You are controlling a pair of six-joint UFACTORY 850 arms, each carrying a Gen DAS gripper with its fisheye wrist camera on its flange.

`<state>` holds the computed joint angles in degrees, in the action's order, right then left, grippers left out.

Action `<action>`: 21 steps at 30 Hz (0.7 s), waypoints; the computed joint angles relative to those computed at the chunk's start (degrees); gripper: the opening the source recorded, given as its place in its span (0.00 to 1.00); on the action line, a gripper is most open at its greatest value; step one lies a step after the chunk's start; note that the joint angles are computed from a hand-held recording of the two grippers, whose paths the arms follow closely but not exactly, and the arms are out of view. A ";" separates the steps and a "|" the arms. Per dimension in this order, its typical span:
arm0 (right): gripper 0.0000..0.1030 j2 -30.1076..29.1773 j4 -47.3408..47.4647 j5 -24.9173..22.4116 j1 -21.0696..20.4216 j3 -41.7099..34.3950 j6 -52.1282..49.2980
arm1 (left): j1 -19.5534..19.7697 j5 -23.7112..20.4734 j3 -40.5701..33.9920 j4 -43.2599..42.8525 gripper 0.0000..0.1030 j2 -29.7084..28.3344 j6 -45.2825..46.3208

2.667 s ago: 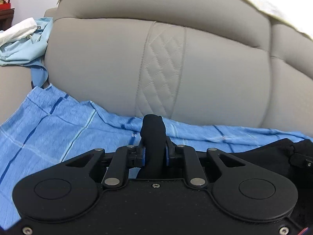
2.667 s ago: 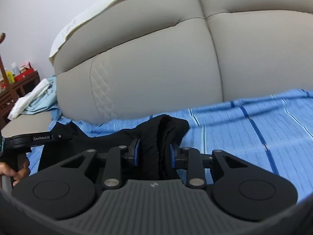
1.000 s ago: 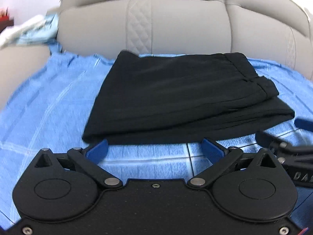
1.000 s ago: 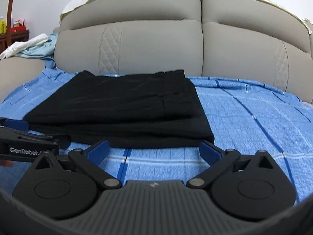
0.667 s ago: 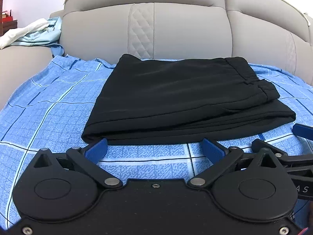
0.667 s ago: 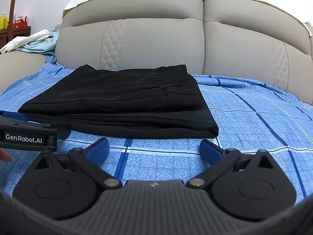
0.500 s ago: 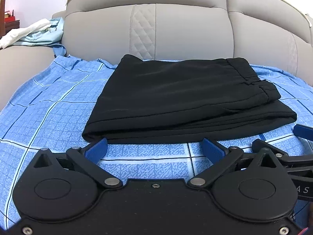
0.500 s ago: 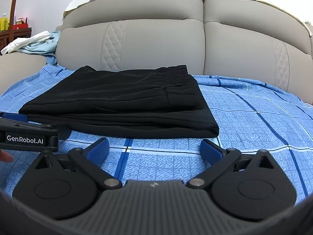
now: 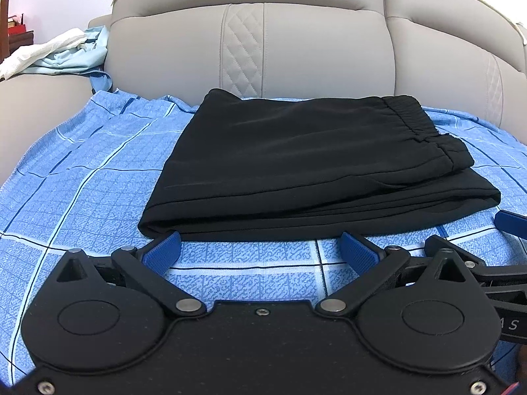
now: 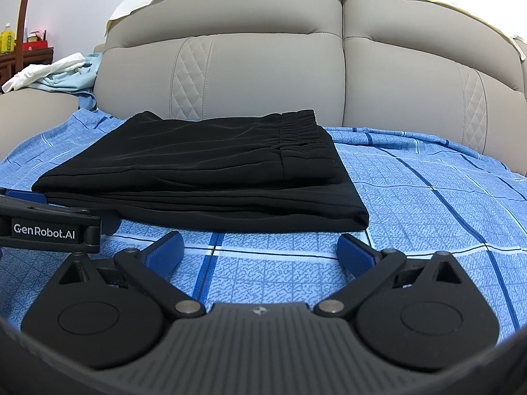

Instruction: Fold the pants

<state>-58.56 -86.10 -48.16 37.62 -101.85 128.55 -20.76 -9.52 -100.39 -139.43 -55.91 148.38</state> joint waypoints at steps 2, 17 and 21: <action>1.00 0.00 0.00 0.00 0.00 0.00 0.00 | -0.04 0.27 -0.21 0.66 1.00 -0.09 -0.73; 1.00 0.07 -0.09 -0.03 0.01 0.15 0.14 | 0.00 0.24 -0.52 2.49 1.00 -0.30 -2.34; 1.00 0.07 -0.09 -0.03 0.01 0.15 0.14 | 0.01 0.15 -0.50 2.19 1.00 -0.32 -2.03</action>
<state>-58.49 -86.18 -48.19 37.63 -101.70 128.69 -20.75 -9.37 -100.90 -137.24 -56.23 146.36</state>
